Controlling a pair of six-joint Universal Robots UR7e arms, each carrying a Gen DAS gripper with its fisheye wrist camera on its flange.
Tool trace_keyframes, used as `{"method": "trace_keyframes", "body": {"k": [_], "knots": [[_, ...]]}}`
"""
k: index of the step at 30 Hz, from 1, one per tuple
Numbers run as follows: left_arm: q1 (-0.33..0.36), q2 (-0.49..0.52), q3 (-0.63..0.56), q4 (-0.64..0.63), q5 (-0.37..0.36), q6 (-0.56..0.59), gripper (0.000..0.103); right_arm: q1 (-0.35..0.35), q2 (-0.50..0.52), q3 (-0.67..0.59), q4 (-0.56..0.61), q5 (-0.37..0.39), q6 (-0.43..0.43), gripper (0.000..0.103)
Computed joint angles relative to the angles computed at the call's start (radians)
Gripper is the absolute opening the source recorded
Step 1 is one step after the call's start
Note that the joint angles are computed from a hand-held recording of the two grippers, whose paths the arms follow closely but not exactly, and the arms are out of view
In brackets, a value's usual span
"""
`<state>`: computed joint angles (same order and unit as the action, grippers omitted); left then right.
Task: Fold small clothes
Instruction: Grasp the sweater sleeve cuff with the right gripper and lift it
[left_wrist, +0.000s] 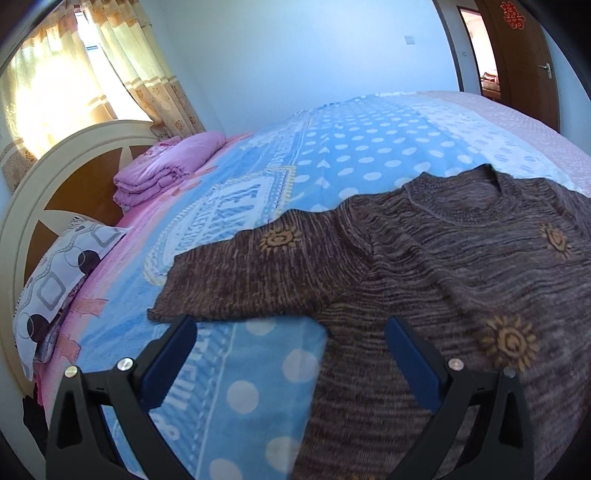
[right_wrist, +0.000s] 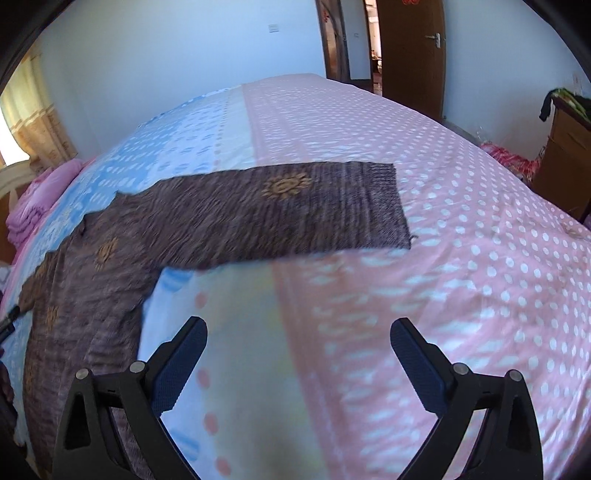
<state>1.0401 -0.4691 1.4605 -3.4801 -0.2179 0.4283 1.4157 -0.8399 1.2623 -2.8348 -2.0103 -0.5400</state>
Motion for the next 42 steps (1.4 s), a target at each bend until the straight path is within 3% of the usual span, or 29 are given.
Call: {"method": "trace_keyframes", "body": {"k": [3, 9, 15, 17, 20, 23, 25, 27, 33, 42], "knots": [[0.025, 0.016, -0.047, 0.095, 0.002, -0.072, 0.103, -0.017, 0.045, -0.119, 0.079, 0.021, 0.035, 0.086], [0.058, 0.075, -0.169, 0.154, 0.034, -0.079, 0.103, -0.030, 0.152, -0.358, 0.214, 0.004, 0.082, 0.064], [0.082, 0.108, -0.248, 0.197, 0.059, -0.088, 0.103, -0.033, 0.269, -0.600, 0.346, -0.029, 0.110, 0.056], [0.092, 0.088, -0.238, 0.276, 0.056, -0.177, 0.103, -0.028, 0.310, -0.673, 0.372, -0.049, 0.093, 0.056], [0.101, 0.080, -0.245, 0.307, 0.055, -0.222, 0.103, -0.026, 0.373, -0.792, 0.437, -0.056, 0.100, 0.055], [0.106, 0.063, -0.229, 0.367, 0.046, -0.293, 0.103, -0.023, 0.438, -0.911, 0.490, -0.073, 0.089, 0.038], [0.105, 0.067, -0.229, 0.352, 0.043, -0.278, 0.103, -0.022, 0.472, -0.977, 0.524, -0.068, 0.082, 0.024], [0.104, 0.073, -0.235, 0.323, 0.039, -0.247, 0.103, -0.025, 0.471, -0.990, 0.554, -0.031, 0.090, 0.017], [0.107, 0.069, -0.231, 0.345, 0.039, -0.279, 0.103, -0.010, 0.396, -0.844, 0.479, 0.042, 0.061, 0.016], [0.105, 0.116, -0.284, 0.213, 0.064, -0.135, 0.103, 0.068, 0.372, -0.772, 0.401, 0.091, -0.024, 0.016]]}}
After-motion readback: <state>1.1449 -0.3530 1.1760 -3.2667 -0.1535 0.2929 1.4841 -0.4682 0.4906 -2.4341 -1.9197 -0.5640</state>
